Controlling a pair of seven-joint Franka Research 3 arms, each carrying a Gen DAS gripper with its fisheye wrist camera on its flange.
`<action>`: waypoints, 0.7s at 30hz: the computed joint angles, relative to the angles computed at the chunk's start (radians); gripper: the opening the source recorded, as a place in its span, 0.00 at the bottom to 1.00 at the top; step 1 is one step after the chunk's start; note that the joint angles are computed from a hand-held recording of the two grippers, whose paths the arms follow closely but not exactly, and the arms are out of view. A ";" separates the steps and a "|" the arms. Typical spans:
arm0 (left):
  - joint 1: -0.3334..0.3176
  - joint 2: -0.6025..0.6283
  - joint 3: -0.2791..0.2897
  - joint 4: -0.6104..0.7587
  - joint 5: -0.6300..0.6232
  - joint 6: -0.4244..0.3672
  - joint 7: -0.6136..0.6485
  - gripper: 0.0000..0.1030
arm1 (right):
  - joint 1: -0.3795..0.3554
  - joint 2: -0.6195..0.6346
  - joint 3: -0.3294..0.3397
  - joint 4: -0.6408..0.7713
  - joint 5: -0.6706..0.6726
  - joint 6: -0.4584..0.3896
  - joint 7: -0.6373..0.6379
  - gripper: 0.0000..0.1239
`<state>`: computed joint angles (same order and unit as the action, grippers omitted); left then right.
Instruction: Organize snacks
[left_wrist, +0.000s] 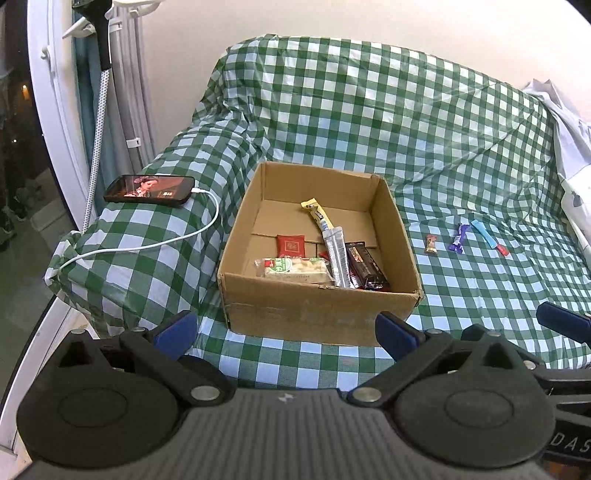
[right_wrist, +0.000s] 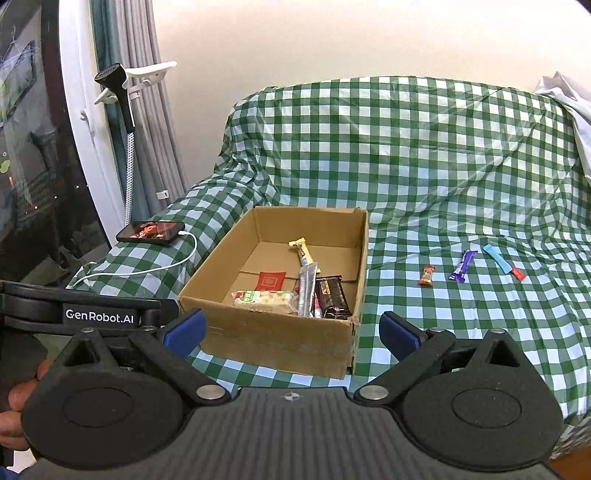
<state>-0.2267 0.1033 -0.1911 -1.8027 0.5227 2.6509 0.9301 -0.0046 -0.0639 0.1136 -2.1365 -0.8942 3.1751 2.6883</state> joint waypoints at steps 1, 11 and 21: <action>0.001 0.000 0.000 -0.002 -0.003 0.001 0.004 1.00 | 0.000 0.000 0.000 0.000 0.000 -0.002 0.001 0.80; 0.003 0.009 0.000 -0.002 -0.025 -0.002 0.031 1.00 | 0.030 0.009 -0.018 -0.009 0.101 -0.006 -0.091 0.80; -0.002 0.035 0.002 0.026 -0.039 -0.025 0.056 1.00 | 0.055 0.020 -0.031 -0.021 0.245 -0.008 -0.215 0.80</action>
